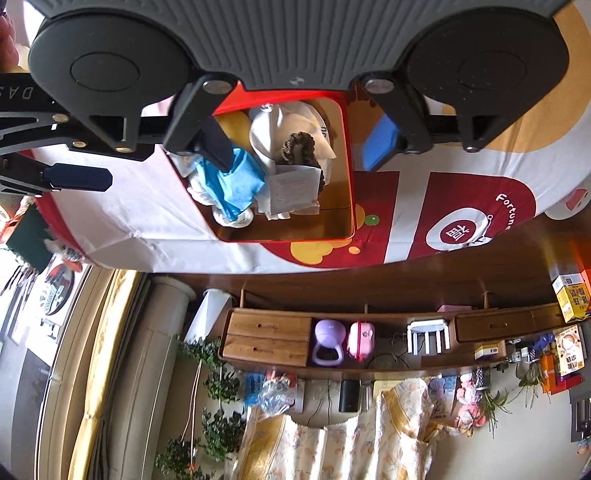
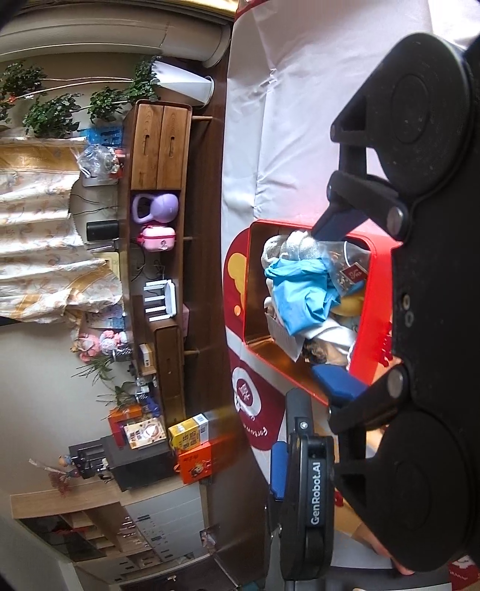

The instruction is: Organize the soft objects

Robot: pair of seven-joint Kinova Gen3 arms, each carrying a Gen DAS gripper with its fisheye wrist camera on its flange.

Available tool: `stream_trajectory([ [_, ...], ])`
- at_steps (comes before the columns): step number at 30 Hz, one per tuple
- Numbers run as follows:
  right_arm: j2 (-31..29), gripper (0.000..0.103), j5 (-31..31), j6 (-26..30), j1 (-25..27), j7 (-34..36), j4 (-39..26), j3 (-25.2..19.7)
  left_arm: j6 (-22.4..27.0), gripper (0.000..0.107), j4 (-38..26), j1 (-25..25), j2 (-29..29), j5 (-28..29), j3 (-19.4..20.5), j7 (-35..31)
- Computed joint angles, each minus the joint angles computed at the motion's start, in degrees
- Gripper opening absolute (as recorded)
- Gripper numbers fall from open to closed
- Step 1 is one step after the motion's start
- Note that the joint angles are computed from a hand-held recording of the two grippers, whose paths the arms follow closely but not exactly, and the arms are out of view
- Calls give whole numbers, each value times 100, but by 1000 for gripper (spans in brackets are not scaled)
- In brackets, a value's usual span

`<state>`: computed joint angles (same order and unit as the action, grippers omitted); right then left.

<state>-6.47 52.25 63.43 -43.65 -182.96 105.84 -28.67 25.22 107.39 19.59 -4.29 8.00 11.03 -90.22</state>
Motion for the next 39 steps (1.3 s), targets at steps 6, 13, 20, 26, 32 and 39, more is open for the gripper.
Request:
stream_trajectory([
  [6,-156,87,76,304,-109,-307,41,-272,145,82,211,62,-407,365,-145,-326],
  [13,-219,103,354,792,-286,-906,87,-689,274,85,433,100,-833,439,-134,-336],
  [20,-208,103,502,1324,-576,-1209,86,-980,277,98,685,197,-1242,503,-159,-282],
  [26,-56,103,690,1880,-1001,-1505,49,-1131,304,102,846,152,-1561,410,-11,-83],
  [32,108,103,816,2361,-1445,-1844,54,-1129,295,102,1030,87,-1872,225,167,110],
  [39,413,103,938,2868,-2059,-2069,-30,-938,286,102,1207,78,-2216,100,265,303],
])
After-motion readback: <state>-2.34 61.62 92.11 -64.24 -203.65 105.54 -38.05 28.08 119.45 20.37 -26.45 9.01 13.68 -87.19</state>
